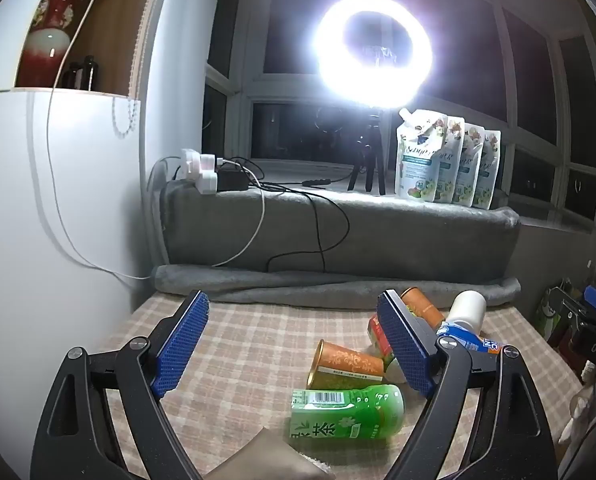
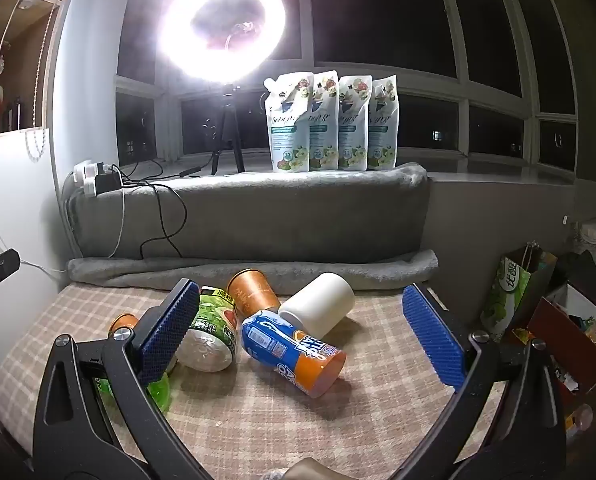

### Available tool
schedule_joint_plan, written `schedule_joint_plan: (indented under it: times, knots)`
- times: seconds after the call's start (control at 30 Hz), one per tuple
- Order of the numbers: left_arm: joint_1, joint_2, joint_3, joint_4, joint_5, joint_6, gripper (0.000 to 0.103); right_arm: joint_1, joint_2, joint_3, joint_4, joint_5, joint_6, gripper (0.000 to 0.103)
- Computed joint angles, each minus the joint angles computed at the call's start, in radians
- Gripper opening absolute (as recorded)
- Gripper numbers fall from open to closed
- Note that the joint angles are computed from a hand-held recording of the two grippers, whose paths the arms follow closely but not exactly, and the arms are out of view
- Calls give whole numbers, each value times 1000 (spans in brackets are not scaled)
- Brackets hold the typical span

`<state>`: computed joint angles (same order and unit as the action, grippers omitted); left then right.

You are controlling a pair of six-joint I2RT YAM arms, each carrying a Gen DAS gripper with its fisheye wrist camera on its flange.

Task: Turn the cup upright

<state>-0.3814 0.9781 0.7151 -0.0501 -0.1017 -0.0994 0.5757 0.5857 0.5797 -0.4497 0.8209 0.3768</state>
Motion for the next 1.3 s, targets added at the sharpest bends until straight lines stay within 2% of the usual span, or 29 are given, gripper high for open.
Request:
schedule_joint_plan:
  times: [0.27, 0.3, 0.4, 1.3]
  knots:
    - [-2, 11, 3, -4, 1, -6, 86, -64, -10, 5, 16, -53, -42, 103]
    - [-2, 13, 3, -2, 0, -7, 86, -20, -9, -3, 11, -12, -14, 103]
    - [-4, 19, 3, 3, -3, -8, 86, -10, -9, 4, 1, -2, -9, 103]
    - [1, -8, 4, -31, 9, -7, 86, -27, -9, 3, 12, -10, -28, 103]
